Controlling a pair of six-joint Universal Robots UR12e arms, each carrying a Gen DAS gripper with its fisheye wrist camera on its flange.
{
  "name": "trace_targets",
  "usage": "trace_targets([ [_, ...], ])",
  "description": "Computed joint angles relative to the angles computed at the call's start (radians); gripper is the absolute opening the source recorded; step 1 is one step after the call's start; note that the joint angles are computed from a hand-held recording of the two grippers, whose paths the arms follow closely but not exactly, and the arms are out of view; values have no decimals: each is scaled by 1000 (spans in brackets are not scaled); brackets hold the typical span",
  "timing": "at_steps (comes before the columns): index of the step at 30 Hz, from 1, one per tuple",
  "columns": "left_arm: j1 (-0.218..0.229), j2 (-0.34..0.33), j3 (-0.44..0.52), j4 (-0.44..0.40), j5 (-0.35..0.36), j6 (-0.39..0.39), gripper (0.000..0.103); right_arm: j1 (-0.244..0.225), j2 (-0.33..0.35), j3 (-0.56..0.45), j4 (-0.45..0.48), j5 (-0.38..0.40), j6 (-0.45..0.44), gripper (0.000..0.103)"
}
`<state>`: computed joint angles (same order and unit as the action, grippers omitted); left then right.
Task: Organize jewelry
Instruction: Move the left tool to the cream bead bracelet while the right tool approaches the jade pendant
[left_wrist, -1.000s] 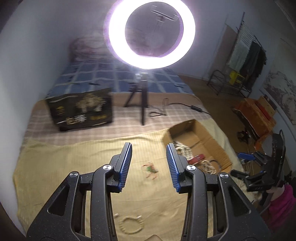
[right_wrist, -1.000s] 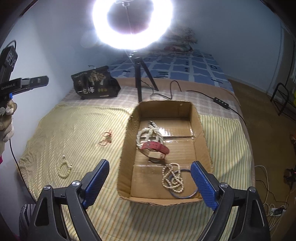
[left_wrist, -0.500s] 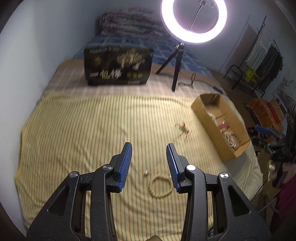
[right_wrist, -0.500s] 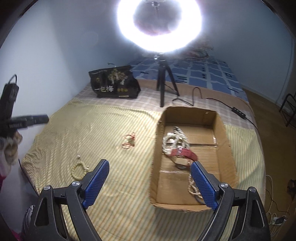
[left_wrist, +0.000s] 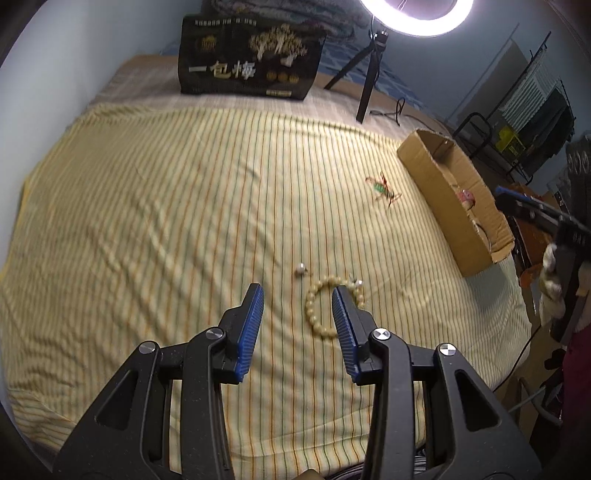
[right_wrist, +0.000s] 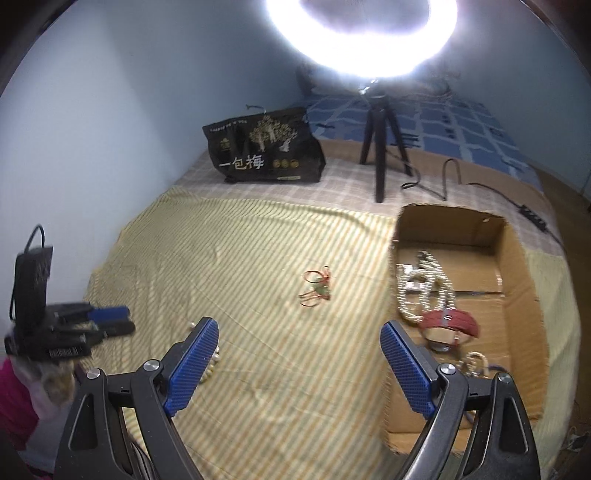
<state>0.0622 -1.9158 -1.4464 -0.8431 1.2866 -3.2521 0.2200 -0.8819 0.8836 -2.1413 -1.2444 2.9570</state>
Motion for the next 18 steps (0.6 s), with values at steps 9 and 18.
trace_targets([
  [9, -2, -18, -10, -21, -21, -11, 39, 18, 89, -136, 123, 9, 26, 88],
  [18, -11, -39, -1, -38, -38, -10, 39, 37, 155, -239, 206, -44, 14, 78],
])
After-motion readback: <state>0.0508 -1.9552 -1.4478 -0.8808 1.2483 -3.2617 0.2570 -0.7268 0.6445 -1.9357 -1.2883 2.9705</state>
